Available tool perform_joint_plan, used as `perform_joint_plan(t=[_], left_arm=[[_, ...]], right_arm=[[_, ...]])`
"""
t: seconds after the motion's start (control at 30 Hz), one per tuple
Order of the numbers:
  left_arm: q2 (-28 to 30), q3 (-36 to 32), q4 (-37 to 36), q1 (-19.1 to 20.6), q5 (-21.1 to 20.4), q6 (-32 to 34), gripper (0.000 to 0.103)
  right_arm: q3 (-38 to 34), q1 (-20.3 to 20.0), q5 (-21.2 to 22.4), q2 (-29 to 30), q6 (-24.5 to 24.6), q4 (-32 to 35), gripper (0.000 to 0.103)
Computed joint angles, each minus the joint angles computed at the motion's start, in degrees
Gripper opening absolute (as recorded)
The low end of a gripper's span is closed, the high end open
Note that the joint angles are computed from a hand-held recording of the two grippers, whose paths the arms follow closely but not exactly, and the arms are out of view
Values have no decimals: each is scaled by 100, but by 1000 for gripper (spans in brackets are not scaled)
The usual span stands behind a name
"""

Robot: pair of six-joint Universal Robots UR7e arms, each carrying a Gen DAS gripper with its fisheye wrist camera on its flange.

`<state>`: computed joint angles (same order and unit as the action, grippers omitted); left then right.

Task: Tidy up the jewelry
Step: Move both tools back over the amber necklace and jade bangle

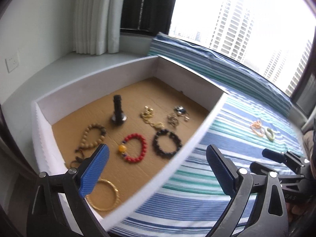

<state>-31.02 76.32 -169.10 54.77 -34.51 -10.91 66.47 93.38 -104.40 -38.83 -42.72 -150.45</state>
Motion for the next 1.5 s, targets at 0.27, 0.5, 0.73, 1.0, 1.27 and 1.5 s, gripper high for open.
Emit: perform_joint_plan(t=[0.27,0.5,0.73,1.0,1.27,1.5], left_arm=[[502,-21,497,-190,-927,-275,99],[634,102,498,-446,-1154,-63,99],[673,243,187,-653,-1161,149,99],[633,210,764,-603,-1385,-90,99],[815,75,348,-676,-879,526,100],[1160,-707,1227,-497,-1273,266,100]], right_arm=[[1731,-565,-570,-1072,149,-1351,69],[2495,-1010,-381,-1665,564,-1636,69],[2888,-1139,-116,-1978,506,-1917,69],[3025,-1063,-226,-2031,531,-2070,69],[2957,-977,-322,-2005,528,-1993,69],[2672,-1192,-375,-1897,556,-1800,69]])
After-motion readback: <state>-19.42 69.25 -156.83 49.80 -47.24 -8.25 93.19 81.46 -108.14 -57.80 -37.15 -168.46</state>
